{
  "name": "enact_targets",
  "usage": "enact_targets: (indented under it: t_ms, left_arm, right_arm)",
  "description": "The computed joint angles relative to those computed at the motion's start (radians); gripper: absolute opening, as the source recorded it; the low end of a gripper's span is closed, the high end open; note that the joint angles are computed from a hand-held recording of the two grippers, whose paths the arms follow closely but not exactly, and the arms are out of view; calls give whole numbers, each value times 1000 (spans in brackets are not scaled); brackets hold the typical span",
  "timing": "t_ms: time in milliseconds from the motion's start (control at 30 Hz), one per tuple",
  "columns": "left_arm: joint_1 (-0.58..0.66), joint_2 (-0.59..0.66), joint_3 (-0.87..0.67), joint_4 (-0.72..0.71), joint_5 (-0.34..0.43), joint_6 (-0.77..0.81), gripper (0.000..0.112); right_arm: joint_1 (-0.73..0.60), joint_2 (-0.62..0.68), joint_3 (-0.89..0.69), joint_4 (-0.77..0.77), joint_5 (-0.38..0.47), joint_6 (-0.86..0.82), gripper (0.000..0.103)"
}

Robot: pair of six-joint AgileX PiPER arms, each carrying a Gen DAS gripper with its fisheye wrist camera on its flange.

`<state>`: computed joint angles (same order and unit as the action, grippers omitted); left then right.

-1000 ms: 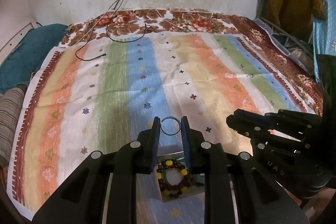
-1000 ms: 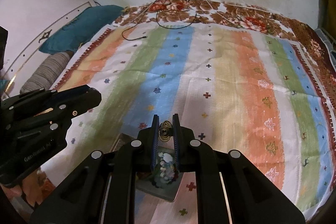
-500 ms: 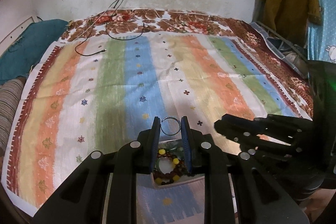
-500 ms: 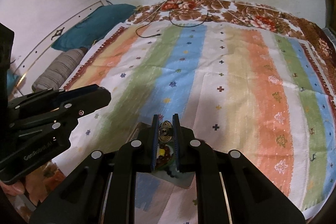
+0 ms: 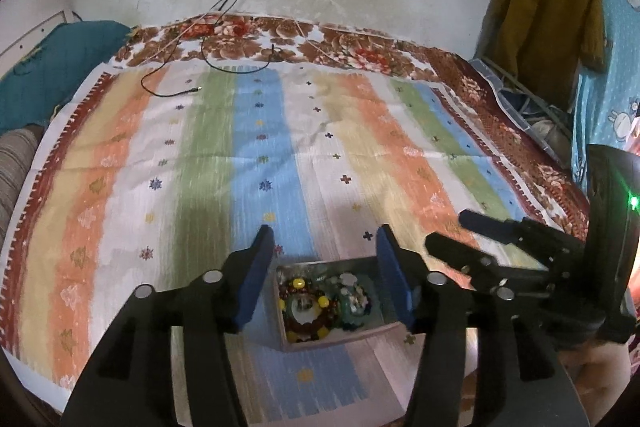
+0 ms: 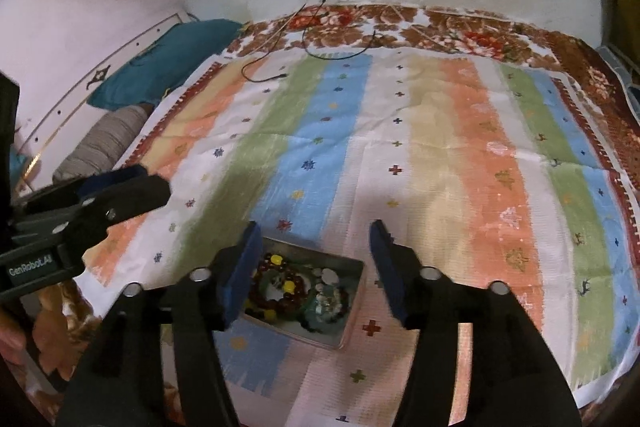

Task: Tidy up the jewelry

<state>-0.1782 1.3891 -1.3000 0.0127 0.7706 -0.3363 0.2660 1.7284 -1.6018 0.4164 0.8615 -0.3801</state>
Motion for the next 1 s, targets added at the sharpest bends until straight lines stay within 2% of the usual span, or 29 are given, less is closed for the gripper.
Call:
enact_targets:
  t_ms: [67,133,200,300,367,533,733,1000]
  left_arm:
    - [0,-23,16,-1,-1,-2,64]
    - [-2,-41,31,1,1,-6,72]
    - [-28,-59,43,56,4,-48,81]
    - [-95,-81,62,177,13,-117,89]
    - [-120,-93,72,198,22,-122,92]
    - [-118,-102,87,162,42,-95,96]
    - [-149,-114,104,151,80,-79,97]
    - [-277,-175,159,346,122,-267,97]
  right_arm:
    - [-14,-11,11,14,-2,-11,64]
    - [-22,-28,31,13,-14,-19,71]
    - [-26,-45,51,13,-28,-33,76]
    - [-35,-86,100,33,-53,-76,84]
    - [-42,-107,126,48,-61,-104,87]
    - [-66,-131,158,88,-36,-151,97]
    - [-81,-179,212,133,-55,-218,98]
    - [-106,-241,290,193,-54,-326,98]
